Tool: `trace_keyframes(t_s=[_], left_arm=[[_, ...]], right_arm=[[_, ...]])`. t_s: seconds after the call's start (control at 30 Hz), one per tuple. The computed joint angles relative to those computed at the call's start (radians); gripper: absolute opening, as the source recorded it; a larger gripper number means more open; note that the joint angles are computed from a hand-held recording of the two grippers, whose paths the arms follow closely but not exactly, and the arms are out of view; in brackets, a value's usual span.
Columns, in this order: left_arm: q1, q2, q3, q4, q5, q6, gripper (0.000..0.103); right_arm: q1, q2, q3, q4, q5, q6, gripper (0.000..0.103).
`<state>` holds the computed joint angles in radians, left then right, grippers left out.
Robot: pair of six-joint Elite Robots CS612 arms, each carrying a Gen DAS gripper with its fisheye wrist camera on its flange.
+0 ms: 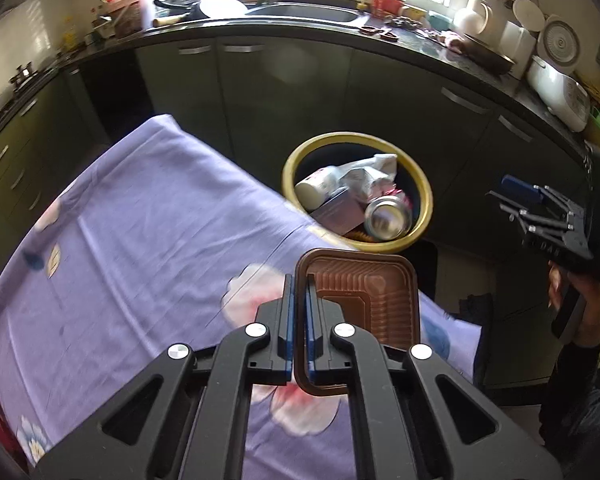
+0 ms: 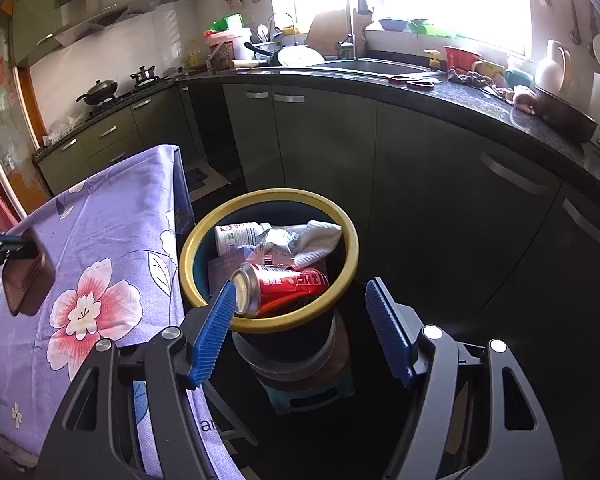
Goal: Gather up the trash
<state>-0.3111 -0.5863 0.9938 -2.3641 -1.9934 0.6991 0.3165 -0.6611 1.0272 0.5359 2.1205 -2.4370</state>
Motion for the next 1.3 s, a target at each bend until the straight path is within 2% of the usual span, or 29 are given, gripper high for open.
trace_keyframes(t_s=[0.1, 0.2, 0.3, 0.47, 0.53, 0.57, 0.6, 0.63, 0.67, 0.8, 0.93, 1.0, 1.1, 1.2, 1.3], left_arm=[[-0.046, 0.052, -0.104, 0.104, -0.006, 0.009, 0.005], [-0.092, 0.115, -0.202, 0.142, 0.032, -0.017, 0.005], [-0.123, 0.184, -0.304, 0.178, 0.067, -0.062, 0.005], [-0.157, 0.286, -0.456, 0.220, 0.138, -0.159, 0.005], [-0.162, 0.320, -0.512, 0.238, 0.141, -0.195, 0.007], [-0.163, 0.333, -0.533, 0.244, 0.144, -0.204, 0.017], [-0.164, 0.340, -0.543, 0.235, 0.149, -0.219, 0.035], [-0.164, 0.344, -0.546, 0.220, 0.152, -0.229, 0.044], [-0.164, 0.340, -0.533, 0.193, 0.157, -0.232, 0.055], [-0.154, 0.299, -0.454, 0.133, 0.161, -0.206, 0.057], [-0.113, 0.214, -0.320, 0.076, 0.070, -0.203, 0.060], [-0.084, 0.154, -0.215, -0.002, 0.011, -0.208, 0.075], [-0.028, 0.069, -0.060, -0.138, -0.075, -0.247, 0.090], [0.024, 0.000, 0.079, -0.307, -0.100, -0.304, 0.096], [0.071, -0.055, 0.199, -0.477, -0.076, -0.341, 0.096]], right_arm=[[-0.003, -0.006, 0.019, 0.003, -0.003, 0.032, 0.067], [-0.002, -0.010, 0.034, 0.002, -0.005, 0.049, 0.067], [-0.001, -0.007, 0.033, 0.009, -0.015, 0.061, 0.067], [-0.002, -0.003, 0.032, 0.026, -0.026, 0.073, 0.067], [-0.001, -0.002, 0.032, 0.031, -0.027, 0.079, 0.067], [-0.001, -0.001, 0.031, 0.034, -0.028, 0.081, 0.067], [-0.001, -0.001, 0.032, 0.035, -0.028, 0.084, 0.067], [-0.001, -0.001, 0.030, 0.037, -0.027, 0.085, 0.067], [0.001, 0.000, 0.027, 0.038, -0.026, 0.087, 0.067], [0.006, -0.007, 0.033, 0.021, -0.020, 0.084, 0.067], [0.013, -0.006, 0.025, 0.010, -0.031, 0.064, 0.068], [0.017, -0.004, 0.019, 0.002, -0.043, 0.049, 0.069], [0.025, 0.001, 0.006, -0.017, -0.064, 0.017, 0.073], [0.037, 0.016, -0.024, -0.022, -0.077, -0.026, 0.074], [0.050, 0.034, -0.063, -0.018, -0.078, -0.066, 0.078]])
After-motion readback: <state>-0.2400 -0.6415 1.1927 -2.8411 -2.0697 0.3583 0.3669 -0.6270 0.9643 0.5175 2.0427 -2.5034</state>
